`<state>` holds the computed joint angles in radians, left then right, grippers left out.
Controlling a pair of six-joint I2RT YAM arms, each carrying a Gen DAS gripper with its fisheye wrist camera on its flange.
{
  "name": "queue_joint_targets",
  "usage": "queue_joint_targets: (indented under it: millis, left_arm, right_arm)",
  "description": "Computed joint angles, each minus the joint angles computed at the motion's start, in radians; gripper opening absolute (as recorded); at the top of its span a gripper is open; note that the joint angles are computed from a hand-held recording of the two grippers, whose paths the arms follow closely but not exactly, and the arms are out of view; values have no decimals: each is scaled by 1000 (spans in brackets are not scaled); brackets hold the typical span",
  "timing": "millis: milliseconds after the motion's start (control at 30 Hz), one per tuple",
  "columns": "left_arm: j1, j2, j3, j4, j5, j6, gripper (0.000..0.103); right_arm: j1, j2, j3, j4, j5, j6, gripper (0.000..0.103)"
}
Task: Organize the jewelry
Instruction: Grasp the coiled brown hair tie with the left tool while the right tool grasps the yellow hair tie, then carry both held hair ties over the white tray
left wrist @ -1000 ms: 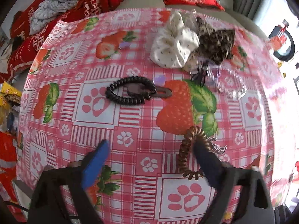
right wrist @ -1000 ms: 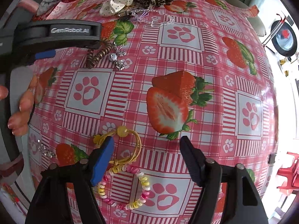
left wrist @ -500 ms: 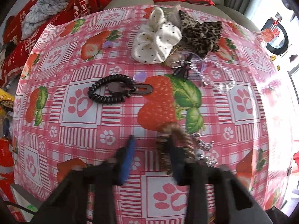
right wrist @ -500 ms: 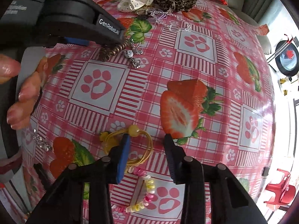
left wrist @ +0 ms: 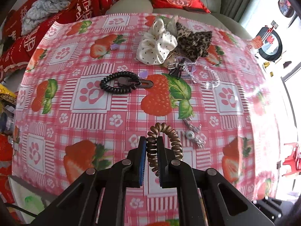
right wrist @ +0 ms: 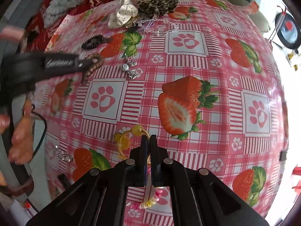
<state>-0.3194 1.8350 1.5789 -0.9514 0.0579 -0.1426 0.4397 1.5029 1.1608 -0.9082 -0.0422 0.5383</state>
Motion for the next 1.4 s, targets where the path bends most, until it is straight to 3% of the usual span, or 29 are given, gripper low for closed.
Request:
queue_joint_targets:
  millis: [500, 800, 1067, 1400]
  left_arm:
    - [80, -283, -173, -69, 44, 65, 17]
    - [206, -436, -253, -142, 75, 140, 17]
    - [429, -556, -309, -226, 105, 281, 17]
    - [835, -617, -366, -301, 169, 513, 17]
  right_arm:
    - [19, -110, 25, -86, -43, 101, 2]
    - [105, -91, 153, -173, -6, 121, 2]
    - [212, -12, 315, -217, -1, 143, 2]
    - [367, 189, 579, -242, -42, 162, 2]
